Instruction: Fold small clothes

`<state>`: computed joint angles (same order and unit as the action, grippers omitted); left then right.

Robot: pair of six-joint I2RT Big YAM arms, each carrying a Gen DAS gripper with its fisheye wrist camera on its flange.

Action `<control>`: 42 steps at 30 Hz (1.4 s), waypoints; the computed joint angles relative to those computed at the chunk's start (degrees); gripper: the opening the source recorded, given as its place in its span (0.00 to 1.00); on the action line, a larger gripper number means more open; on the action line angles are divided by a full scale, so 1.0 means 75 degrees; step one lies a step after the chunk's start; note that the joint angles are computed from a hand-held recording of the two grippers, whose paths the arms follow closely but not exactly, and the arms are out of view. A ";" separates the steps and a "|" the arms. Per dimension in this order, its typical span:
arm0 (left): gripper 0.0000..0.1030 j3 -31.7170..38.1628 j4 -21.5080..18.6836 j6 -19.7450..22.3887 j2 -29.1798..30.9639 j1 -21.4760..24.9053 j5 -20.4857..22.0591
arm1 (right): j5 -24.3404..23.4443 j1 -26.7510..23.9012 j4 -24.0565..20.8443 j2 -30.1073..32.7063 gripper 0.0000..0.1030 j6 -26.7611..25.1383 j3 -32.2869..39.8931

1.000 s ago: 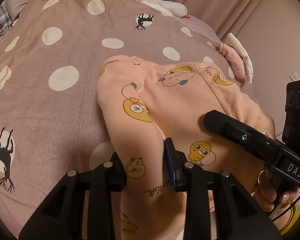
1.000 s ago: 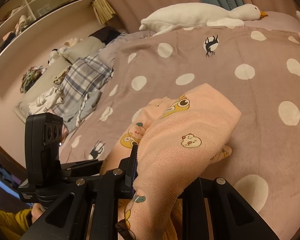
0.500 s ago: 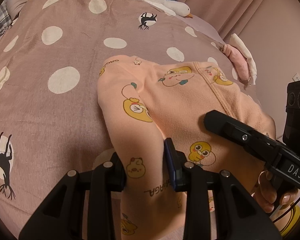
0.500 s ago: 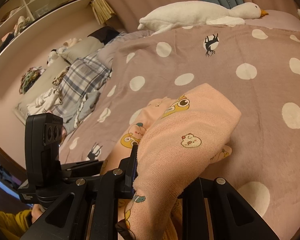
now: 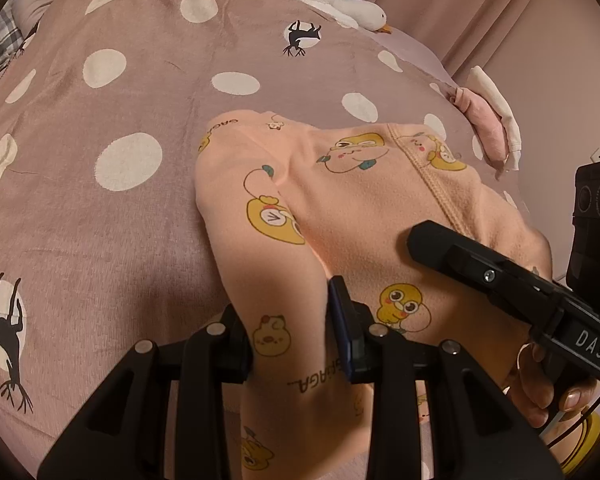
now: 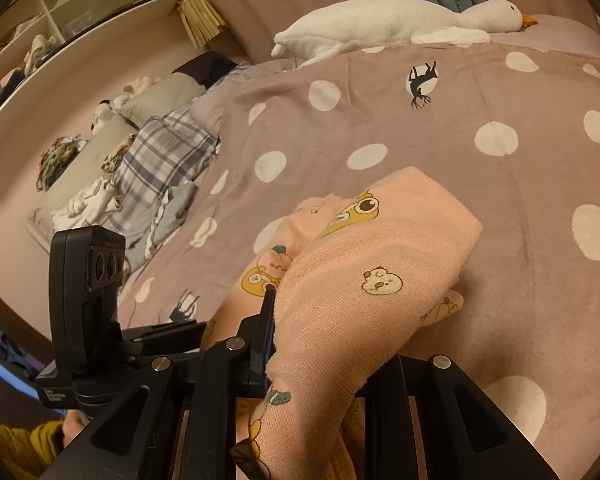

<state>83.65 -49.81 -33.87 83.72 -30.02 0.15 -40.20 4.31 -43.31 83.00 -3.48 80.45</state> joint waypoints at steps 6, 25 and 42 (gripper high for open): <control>0.31 0.0056 -0.0030 0.0007 0.0069 0.0028 0.0018 | 0.0018 0.0022 0.0018 0.0021 0.23 0.0025 -0.0005; 0.31 0.0376 -0.0500 -0.0026 0.0484 0.0114 0.0194 | -0.0281 -0.0075 -0.0176 0.0437 0.23 0.0501 0.0084; 0.34 0.0345 -0.0546 -0.0098 0.0552 0.0108 0.0182 | -0.0185 -0.0267 -0.0551 0.0747 0.23 0.0633 0.0292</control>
<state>86.24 -53.91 -34.61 87.86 -29.21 1.52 -41.59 2.31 -47.44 88.61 1.26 82.63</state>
